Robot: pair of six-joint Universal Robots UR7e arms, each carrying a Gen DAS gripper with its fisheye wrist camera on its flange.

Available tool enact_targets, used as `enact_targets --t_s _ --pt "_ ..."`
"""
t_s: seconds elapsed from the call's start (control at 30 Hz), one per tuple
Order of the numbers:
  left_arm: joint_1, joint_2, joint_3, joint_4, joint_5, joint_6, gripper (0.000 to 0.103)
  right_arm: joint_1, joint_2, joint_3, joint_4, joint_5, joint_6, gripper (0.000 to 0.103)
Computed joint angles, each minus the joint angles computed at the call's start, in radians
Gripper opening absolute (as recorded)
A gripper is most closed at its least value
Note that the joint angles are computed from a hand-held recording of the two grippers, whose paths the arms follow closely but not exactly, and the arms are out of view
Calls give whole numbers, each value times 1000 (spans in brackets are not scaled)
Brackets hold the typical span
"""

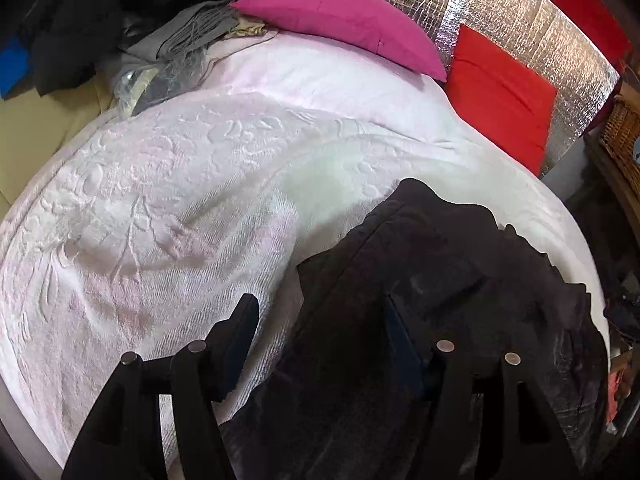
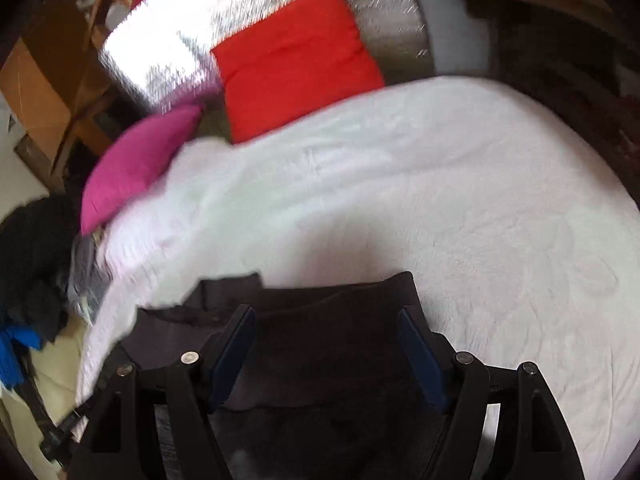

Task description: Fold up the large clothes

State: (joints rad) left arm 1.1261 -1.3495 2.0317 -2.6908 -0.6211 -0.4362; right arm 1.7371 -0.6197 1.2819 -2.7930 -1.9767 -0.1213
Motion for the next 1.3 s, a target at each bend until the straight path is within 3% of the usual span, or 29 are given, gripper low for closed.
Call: enact_targets --t_s 0.17,0.2,0.23,0.33,0.47,0.53,0.73,0.83,0.97,1.0,1.07,1.13,1.3 --pt "1 23 -17 2 4 11 65 -14 76 -113 130 -29 -39 75" --pt "2 27 -21 7 5 12 65 -18 82 -124 161 -24 -37 66" --pt "2 29 -24 13 5 10 65 -23 78 -115 179 -22 -40 44" --pt "8 33 -30 24 4 -4 65 -1 91 -99 149 -129 -115 9" --pt "11 27 -32 23 -6 -26 65 25 45 -2 -90 -135 -155 9" --pt "8 28 -29 13 4 -23 65 24 23 34 -182 -121 -134 9" --pt "10 26 -33 28 -1 -40 65 -11 60 2 -89 -202 -22 9" --pt "14 20 -37 54 -10 -41 65 -24 39 40 -118 -165 15 9" --pt "19 4 -33 62 -32 -44 65 -31 -49 125 -129 -24 83 11" --pt "17 -1 -29 57 -35 -43 65 -27 -70 147 -129 -15 98 14" --pt "13 -12 -19 47 -34 -36 65 -17 -105 189 -131 -2 106 29" --pt "6 -24 -7 36 -35 -24 65 -12 -151 248 -134 9 90 88" --pt "-23 -57 33 -6 -22 38 66 7 -256 463 -340 26 5 90"
